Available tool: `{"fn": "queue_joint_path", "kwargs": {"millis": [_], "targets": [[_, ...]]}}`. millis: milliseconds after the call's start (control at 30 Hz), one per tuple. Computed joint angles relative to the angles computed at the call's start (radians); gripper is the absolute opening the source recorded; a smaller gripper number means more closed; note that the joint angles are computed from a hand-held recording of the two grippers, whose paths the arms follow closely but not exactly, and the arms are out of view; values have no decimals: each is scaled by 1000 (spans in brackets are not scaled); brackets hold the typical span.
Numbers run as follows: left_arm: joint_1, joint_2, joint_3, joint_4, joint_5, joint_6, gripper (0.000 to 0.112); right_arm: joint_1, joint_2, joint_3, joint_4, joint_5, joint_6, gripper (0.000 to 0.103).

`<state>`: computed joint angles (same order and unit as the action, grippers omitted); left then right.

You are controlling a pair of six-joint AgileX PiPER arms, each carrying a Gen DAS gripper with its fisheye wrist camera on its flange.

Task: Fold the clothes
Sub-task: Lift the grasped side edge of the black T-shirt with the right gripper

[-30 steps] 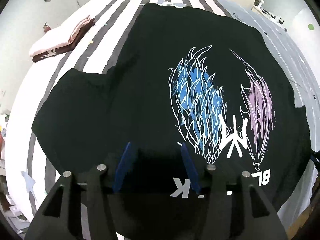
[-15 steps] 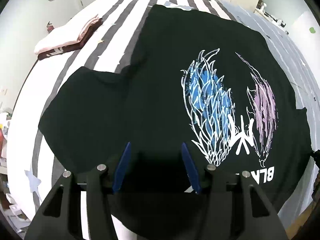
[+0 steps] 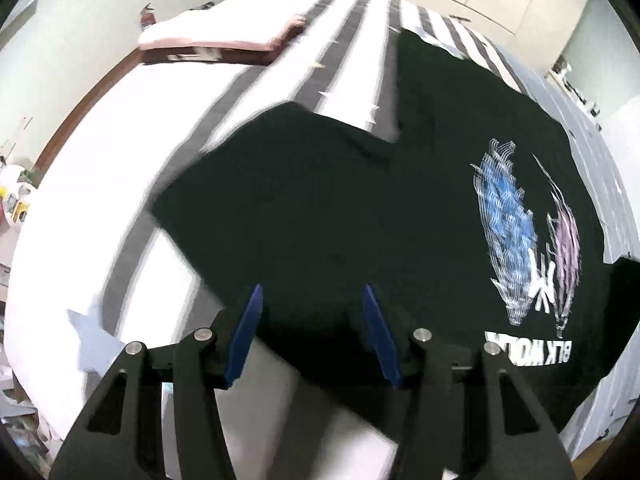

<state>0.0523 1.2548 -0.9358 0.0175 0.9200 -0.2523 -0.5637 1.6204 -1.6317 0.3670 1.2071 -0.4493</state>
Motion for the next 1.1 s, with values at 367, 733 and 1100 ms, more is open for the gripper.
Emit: {"fn": "queue_joint_path", "kwargs": {"millis": [367,733,1100], "targets": [[786,151,-237,-344,163,845,49,1058,34,-1,-192,-188,671,2],[972,323,-359,-434,233,968,49,1447,525,-525,-58,-97,778,3],[643,241,-177,-488,186,863,49,1217,9,297,74,-292,529,35]]}}
